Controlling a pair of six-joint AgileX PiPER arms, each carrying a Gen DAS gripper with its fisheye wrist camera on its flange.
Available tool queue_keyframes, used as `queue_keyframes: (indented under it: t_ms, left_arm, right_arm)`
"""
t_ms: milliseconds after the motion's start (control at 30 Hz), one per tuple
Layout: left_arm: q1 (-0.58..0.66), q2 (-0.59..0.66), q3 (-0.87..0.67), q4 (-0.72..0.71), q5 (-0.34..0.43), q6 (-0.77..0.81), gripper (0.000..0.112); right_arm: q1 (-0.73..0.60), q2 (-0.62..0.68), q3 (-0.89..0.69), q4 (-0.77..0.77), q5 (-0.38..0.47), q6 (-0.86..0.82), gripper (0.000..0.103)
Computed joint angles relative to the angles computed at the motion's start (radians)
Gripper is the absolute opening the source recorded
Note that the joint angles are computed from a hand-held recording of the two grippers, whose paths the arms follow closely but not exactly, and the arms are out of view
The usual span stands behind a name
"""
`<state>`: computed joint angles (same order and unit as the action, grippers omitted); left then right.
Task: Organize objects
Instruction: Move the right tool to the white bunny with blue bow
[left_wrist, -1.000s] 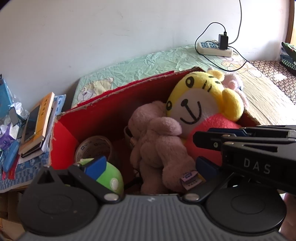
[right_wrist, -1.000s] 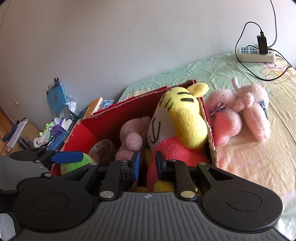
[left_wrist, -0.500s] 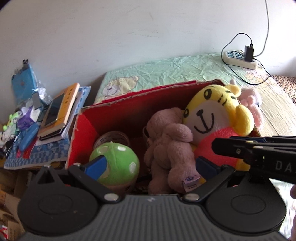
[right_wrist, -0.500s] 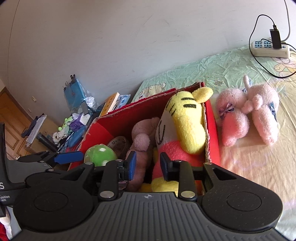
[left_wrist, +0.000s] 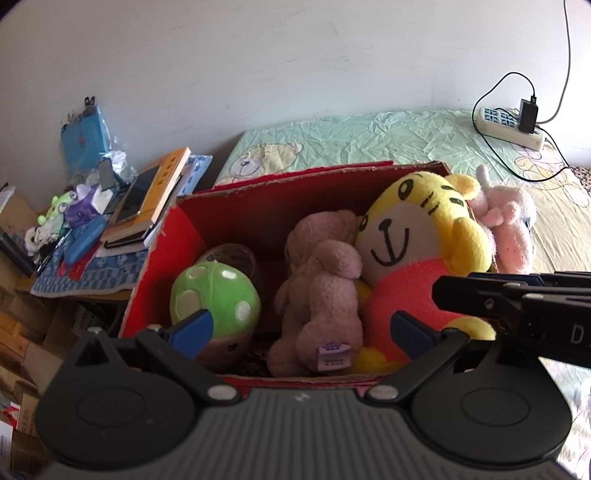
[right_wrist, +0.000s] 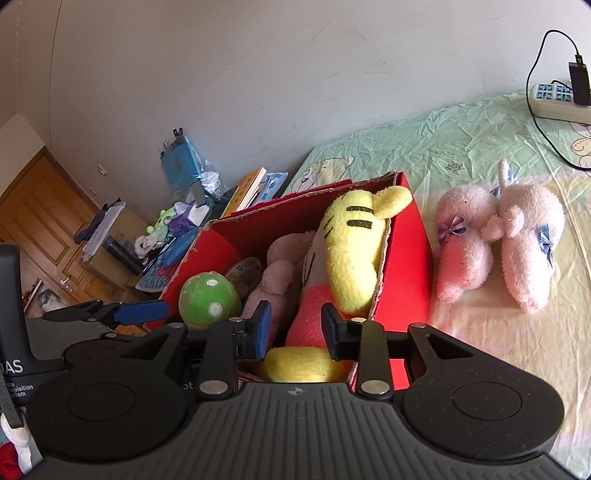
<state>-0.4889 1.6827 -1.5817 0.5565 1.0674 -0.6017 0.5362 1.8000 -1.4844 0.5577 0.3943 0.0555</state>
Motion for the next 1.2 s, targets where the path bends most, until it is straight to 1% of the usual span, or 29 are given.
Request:
queue_keyframes:
  t_ms: [267,467,633,767,867,933,1033,1200]
  left_arm:
    - [-0.072,0.009,-0.023,0.044,0.094,-0.118,0.102]
    - [-0.126,-0.019,-0.004,0.058,0.122,-0.197,0.102]
    - [-0.189,-0.043,0.005,0.085,0.125,-0.247,0.102]
    - [-0.237,-0.047,-0.021,0.096,0.107,-0.259,0.102]
    - [-0.269,-0.036,-0.050,0.107,0.083,-0.254,0.102]
    - [-0.289,-0.025,-0.067,0.105,0.054,-0.247,0.102]
    - [-0.299,0.009,-0.106,0.061,-0.005,-0.203,0.102]
    - [-0.305,0.114,-0.209,-0.028,-0.068,-0.093,0.101]
  right_arm:
    - [-0.073,-0.024,0.048,0.301,0.073,-0.339,0.034]
    - [-0.117,-0.069,0.121,0.501,0.122,-0.570,0.034]
    - [-0.177,-0.128,0.218,0.678,0.163,-0.769,0.034]
    - [-0.244,-0.185,0.312,0.770,0.193,-0.875,0.034]
    - [-0.303,-0.221,0.380,0.816,0.208,-0.920,0.034]
    - [-0.336,-0.235,0.412,0.822,0.208,-0.923,0.035]
    - [-0.375,-0.242,0.451,0.817,0.187,-0.913,0.037]
    - [-0.444,-0.229,0.497,0.842,0.171,-0.899,0.037]
